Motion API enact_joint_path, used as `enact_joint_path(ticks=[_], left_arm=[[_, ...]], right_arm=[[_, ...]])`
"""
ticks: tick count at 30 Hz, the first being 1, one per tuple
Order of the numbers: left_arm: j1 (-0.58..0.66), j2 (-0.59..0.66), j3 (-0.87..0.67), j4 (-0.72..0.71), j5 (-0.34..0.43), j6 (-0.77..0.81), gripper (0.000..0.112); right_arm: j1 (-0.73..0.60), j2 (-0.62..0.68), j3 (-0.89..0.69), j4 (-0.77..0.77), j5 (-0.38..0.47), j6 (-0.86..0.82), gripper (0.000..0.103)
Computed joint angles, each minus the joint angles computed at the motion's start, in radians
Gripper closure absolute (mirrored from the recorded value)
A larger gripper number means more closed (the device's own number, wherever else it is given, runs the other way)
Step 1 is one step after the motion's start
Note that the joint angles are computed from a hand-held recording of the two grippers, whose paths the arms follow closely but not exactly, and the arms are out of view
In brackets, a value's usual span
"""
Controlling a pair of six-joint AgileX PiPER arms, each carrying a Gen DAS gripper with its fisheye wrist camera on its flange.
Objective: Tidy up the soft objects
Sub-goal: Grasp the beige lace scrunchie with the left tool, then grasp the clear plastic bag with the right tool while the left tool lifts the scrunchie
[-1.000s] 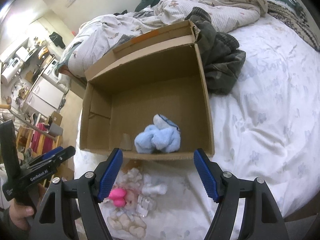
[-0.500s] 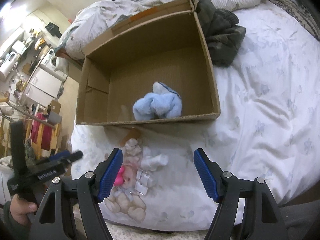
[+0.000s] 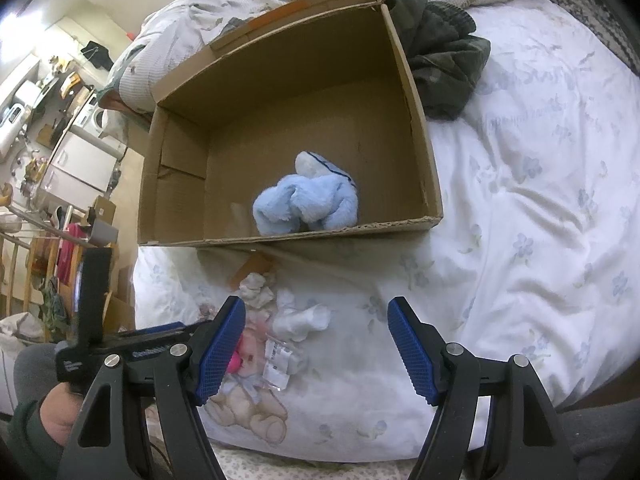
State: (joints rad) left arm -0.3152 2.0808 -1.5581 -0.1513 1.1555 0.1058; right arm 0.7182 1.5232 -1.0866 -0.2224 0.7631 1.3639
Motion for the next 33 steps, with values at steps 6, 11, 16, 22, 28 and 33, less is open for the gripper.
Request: enact_joint_path(ticks=[6, 11, 16, 22, 28, 33], left_arm=[[-0.027, 0.013, -0.012, -0.011, 0.012, 0.062, 0.096], [-0.02, -0.052, 0.019, -0.011, -0.036, 0.063, 0.098], [0.017, -0.137, 0.03, -0.035, -0.069, 0.069, 0.098], [0.019, -0.173, 0.049, -0.026, -0.097, 0.075, 0.098], [0.032, -0.162, 0.03, -0.034, -0.073, 0.071, 0.098], [0.029, -0.157, 0.025, -0.036, -0.074, 0.074, 0.098]], right_arm=[[-0.025, 0.038, -0.01, 0.099, -0.026, -0.104, 0.025], [-0.077, 0.084, 0.017, 0.38, -0.102, -0.344, 0.025], [-0.096, 0.157, 0.028, 0.62, -0.153, -0.537, 0.026], [-0.104, 0.261, -0.054, 0.673, -0.128, -0.59, 0.043], [-0.093, 0.365, -0.169, 0.615, -0.045, -0.571, 0.054], [-0.073, 0.388, -0.206, 0.545, -0.011, -0.544, 0.075]])
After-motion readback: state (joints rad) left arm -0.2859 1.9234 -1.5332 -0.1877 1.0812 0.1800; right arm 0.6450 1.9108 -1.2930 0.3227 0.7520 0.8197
